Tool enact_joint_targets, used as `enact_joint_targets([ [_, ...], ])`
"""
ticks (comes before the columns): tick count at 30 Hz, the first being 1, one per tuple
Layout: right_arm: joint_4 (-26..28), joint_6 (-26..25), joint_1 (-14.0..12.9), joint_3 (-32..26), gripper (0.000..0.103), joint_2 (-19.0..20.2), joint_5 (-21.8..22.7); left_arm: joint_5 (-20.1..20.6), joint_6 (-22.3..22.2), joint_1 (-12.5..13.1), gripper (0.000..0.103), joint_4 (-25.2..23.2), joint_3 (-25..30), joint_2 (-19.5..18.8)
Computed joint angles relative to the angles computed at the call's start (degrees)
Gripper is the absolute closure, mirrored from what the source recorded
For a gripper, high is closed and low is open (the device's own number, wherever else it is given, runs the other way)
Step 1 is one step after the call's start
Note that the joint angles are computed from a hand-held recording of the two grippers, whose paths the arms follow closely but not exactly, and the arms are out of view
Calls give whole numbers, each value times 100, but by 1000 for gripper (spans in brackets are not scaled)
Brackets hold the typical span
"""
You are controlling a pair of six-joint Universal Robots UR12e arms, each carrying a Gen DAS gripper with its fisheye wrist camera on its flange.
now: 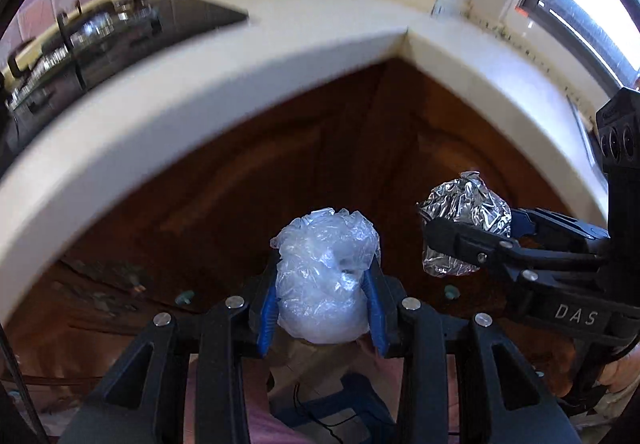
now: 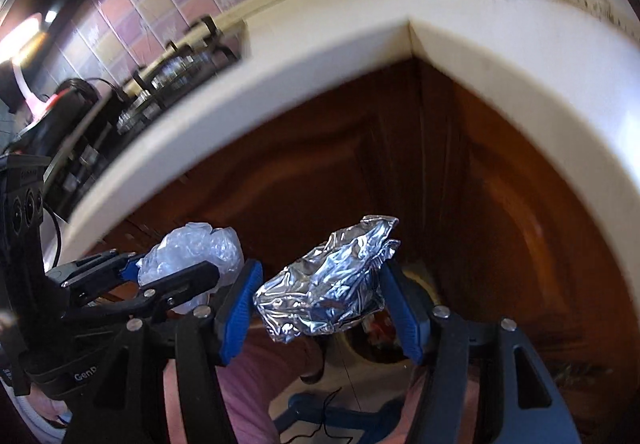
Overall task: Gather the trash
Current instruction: 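Carry the foil and plastic bag down over the black bin, then open both tools to drop the foil and plastic bag into the bin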
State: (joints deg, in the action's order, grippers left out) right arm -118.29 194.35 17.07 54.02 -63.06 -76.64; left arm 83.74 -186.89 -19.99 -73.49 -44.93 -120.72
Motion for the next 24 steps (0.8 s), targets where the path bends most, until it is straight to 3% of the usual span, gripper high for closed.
enact_joint_targets([
  [8,-26,65,-32,772,41,-142,-56,-118,-126,-86,67,177,-643,33],
  [18,64,124,-87,825,41,-48,-163,-473,-257,-14,64,148,-766,-119],
  [24,224,255,-92,650,41,120,-132,-482,-263,-22,64,-5,-663,-273],
])
